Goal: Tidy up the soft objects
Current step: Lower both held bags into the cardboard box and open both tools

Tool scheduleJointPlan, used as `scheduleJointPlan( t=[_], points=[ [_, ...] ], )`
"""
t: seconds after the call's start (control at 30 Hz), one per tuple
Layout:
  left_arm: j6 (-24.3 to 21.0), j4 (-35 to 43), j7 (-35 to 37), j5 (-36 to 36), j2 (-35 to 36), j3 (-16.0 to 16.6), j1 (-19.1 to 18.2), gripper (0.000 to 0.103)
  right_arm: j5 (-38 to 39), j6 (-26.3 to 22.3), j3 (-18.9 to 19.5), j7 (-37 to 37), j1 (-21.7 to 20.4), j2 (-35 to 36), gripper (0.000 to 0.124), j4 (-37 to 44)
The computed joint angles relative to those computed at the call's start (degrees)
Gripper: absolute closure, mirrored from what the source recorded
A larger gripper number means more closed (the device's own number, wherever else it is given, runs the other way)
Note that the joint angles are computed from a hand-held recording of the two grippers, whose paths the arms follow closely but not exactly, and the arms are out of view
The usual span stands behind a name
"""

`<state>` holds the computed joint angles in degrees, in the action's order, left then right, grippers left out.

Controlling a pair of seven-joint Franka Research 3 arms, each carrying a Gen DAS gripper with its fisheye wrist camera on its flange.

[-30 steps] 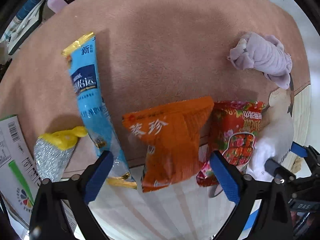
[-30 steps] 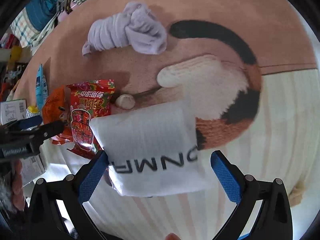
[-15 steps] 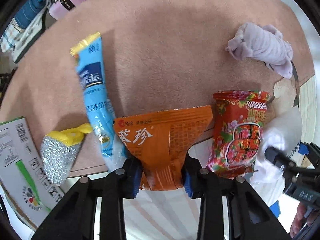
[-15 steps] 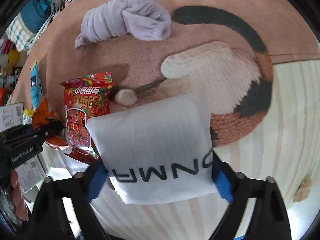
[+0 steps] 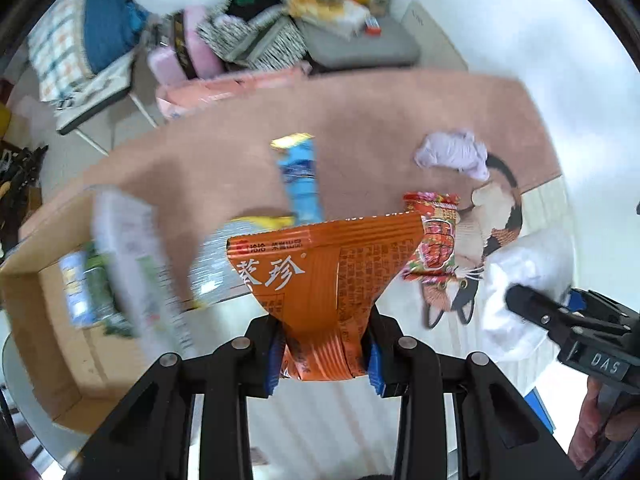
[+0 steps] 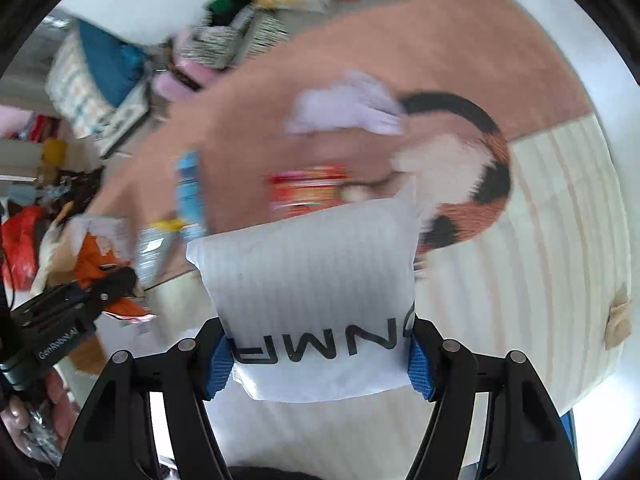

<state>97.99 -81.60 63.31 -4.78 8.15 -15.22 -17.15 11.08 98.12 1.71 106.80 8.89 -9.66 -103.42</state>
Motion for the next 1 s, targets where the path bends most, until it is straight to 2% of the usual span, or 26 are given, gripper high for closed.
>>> scheduleJointPlan(
  t=[0.07,0.17,0.3,0.4,0.53,0.67,0.8,0.87,1.0],
  points=[
    [0.8,-6.3,2.2,-1.3,-7.3,1.7,2.4,0.073,0.9,1.0,2.5,2.3,2.3,0.3,0.052,1.7],
    [-1.8,-10.5,5.1,-1.8,-14.3,4.8,5.6,0.073,2.5,1.8,6.1,5.9,6.9,2.1,0.052,6.0],
    [-5.1,-17.8,8.2,-1.6,-22.8,9.5,10.0,0.073,2.2,2.4,10.0,12.0,14.1,9.9,0.052,15.1],
    [-5.8,-22.4,10.0,0.6,-26.1,12.0,12.9,0.073,1.3,1.7,11.1,15.9,19.5,18.0,0.052,24.1],
    [-4.8,-27.0,12.2,1.1,-26.1,14.2,16.0,0.073,-2.3,-1.9,10.5,21.4,27.0,30.7,0.052,38.1],
    [-3.3,-29.0,15.4,1.6,-22.8,15.3,18.6,0.073,-3.0,-6.7,8.5,23.3,31.6,39.8,0.052,47.9],
    [-3.4,-28.2,18.5,0.2,-18.2,15.5,20.7,0.073,-2.5,-10.4,7.2,24.2,33.9,45.8,0.052,53.6],
    [-3.5,-27.2,20.4,-0.5,-15.7,15.3,21.5,0.073,-2.1,-10.9,6.7,23.9,34.2,46.8,0.052,53.7],
    [-4.2,-25.2,23.6,-0.6,-11.1,14.3,22.7,0.073,-2.5,-14.7,6.0,23.8,35.6,51.2,0.052,59.2]
  ],
)
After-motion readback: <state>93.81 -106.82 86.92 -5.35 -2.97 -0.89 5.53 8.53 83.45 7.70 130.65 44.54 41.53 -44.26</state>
